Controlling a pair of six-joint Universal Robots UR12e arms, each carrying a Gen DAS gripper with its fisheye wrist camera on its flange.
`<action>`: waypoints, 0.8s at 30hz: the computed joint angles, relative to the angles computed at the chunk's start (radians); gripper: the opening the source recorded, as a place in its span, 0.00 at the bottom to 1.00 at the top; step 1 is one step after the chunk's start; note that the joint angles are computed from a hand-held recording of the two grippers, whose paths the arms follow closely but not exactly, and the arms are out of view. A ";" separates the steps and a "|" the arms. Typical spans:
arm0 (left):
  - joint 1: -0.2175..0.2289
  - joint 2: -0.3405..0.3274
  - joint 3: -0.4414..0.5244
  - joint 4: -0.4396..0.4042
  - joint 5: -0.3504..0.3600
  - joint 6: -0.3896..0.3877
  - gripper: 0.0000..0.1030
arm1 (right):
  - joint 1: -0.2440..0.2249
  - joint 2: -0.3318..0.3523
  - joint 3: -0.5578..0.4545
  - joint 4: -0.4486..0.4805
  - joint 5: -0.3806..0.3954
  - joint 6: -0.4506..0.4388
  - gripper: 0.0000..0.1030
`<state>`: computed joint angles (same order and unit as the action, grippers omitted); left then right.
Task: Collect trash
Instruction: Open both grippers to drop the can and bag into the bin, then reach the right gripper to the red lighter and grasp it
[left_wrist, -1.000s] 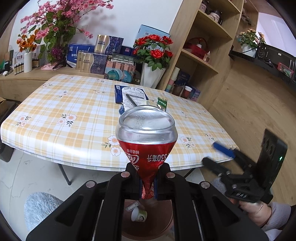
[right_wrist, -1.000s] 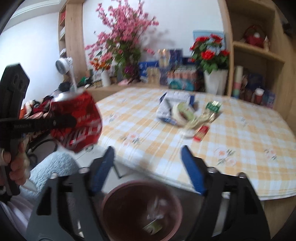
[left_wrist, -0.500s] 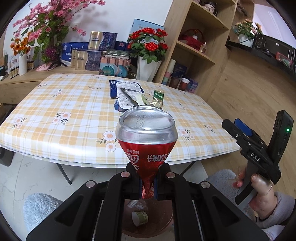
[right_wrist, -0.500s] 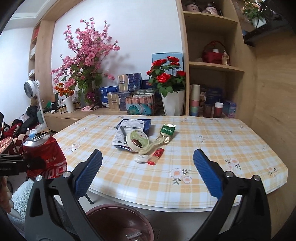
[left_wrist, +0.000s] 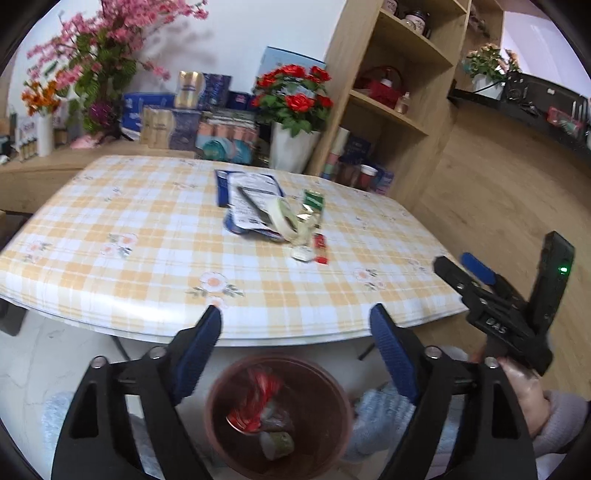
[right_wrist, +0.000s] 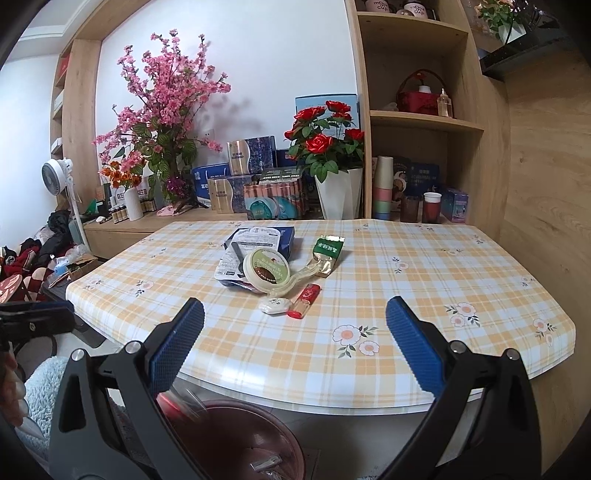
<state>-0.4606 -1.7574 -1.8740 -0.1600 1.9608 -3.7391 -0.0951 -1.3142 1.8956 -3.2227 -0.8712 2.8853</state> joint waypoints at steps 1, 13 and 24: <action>-0.003 0.000 0.001 -0.003 0.019 -0.002 0.87 | 0.001 0.000 0.000 0.000 -0.004 0.000 0.94; -0.006 0.016 -0.005 -0.111 0.193 -0.116 0.94 | 0.000 0.004 -0.004 0.042 0.005 -0.005 0.94; 0.011 0.019 -0.008 -0.147 0.214 -0.142 0.94 | 0.006 0.022 -0.022 0.111 -0.031 -0.020 0.94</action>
